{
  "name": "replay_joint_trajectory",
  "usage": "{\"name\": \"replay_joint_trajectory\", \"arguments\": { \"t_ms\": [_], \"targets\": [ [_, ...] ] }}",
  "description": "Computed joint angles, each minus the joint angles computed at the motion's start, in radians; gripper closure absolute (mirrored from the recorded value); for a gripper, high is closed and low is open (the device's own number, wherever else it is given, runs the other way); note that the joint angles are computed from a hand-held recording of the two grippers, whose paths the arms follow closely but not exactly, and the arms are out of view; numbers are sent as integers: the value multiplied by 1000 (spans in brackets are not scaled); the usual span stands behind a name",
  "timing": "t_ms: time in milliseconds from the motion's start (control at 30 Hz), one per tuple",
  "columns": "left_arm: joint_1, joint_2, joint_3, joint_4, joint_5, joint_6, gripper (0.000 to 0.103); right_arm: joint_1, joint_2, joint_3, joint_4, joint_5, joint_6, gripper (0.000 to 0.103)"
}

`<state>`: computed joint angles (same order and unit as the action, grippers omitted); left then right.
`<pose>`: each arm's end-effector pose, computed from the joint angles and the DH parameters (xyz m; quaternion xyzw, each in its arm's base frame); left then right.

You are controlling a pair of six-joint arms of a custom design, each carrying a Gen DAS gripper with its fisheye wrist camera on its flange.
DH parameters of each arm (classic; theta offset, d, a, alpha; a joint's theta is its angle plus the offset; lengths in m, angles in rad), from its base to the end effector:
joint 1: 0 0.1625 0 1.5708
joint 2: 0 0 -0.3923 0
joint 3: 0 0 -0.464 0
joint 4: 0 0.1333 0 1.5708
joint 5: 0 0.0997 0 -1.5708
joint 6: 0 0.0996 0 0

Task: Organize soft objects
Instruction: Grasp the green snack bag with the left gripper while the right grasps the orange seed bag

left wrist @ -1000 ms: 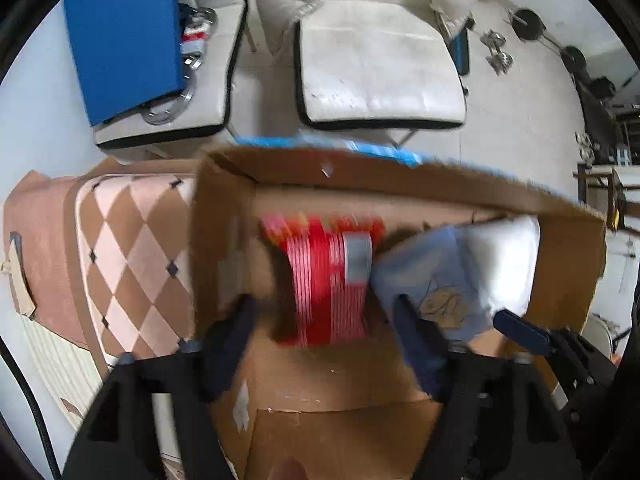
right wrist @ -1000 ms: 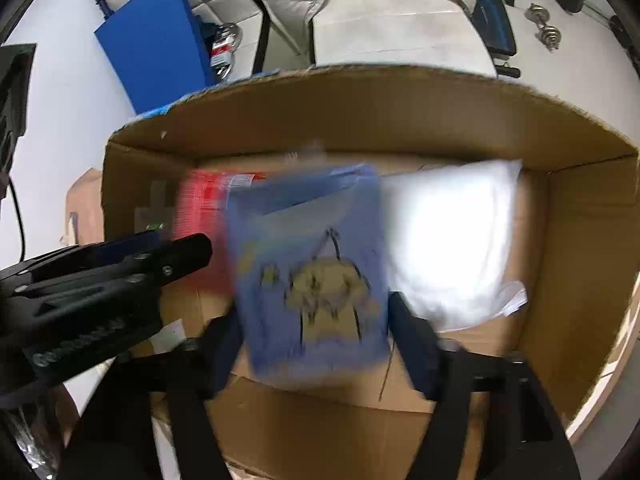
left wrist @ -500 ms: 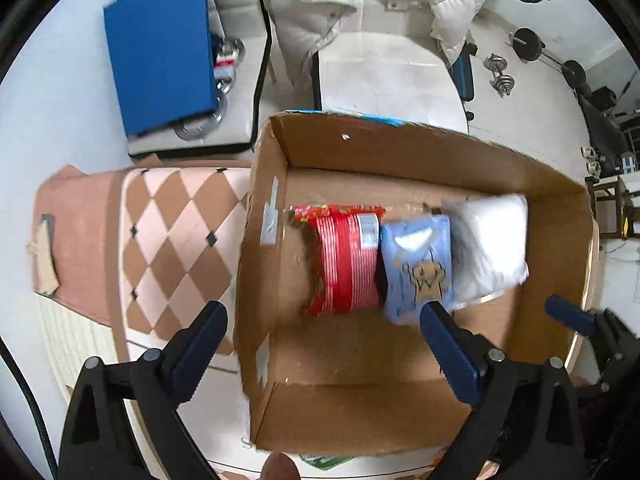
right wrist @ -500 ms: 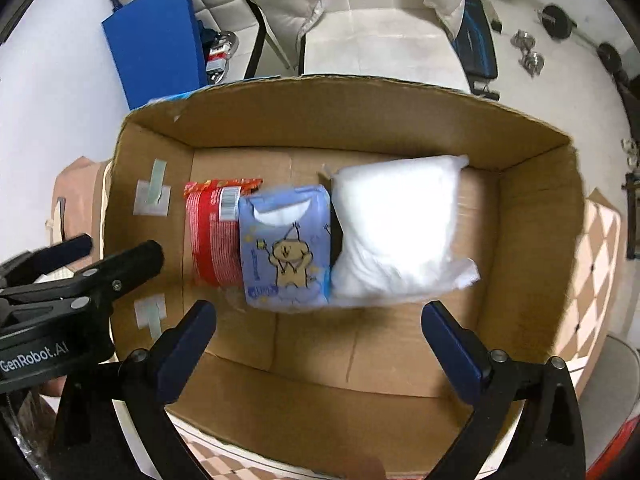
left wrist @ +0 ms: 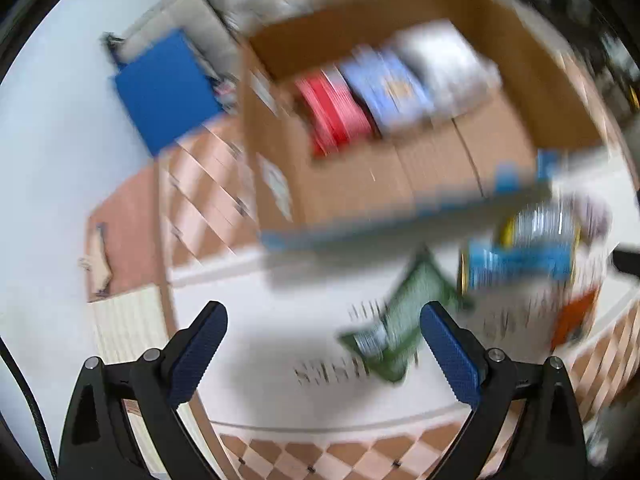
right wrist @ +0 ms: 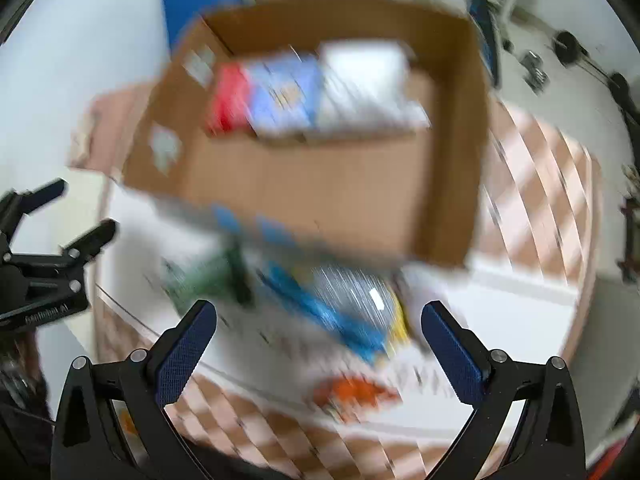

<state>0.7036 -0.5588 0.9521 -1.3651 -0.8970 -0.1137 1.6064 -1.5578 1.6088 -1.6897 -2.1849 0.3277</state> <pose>-0.4833 -0.6664 0.0722 0.4225 0.8026 0.0969 0.4098 0.0963 -0.5704 0.4567 -0.1488 -0.9410 0.0864 0.2913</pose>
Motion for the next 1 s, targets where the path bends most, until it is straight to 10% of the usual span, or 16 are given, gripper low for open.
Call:
{"name": "replay_joint_trajectory", "arguments": {
  "t_ms": [233, 533, 667, 767, 1000],
  "targets": [
    [22, 19, 79, -13, -87, 93, 4, -134, -240, 260, 15, 128, 340, 0],
    [57, 97, 44, 63, -166, 56, 4, -378, -595, 650, -356, 502, 724, 1],
    [72, 105, 37, 90, -175, 12, 4, -426, -583, 698, -408, 575, 747, 28],
    [85, 104, 28, 97, -193, -21, 4, -377, -499, 635, -354, 511, 702, 52],
    [116, 94, 19, 84, -209, -55, 4, -161, -157, 328, 61, 162, 475, 61]
  ]
}}
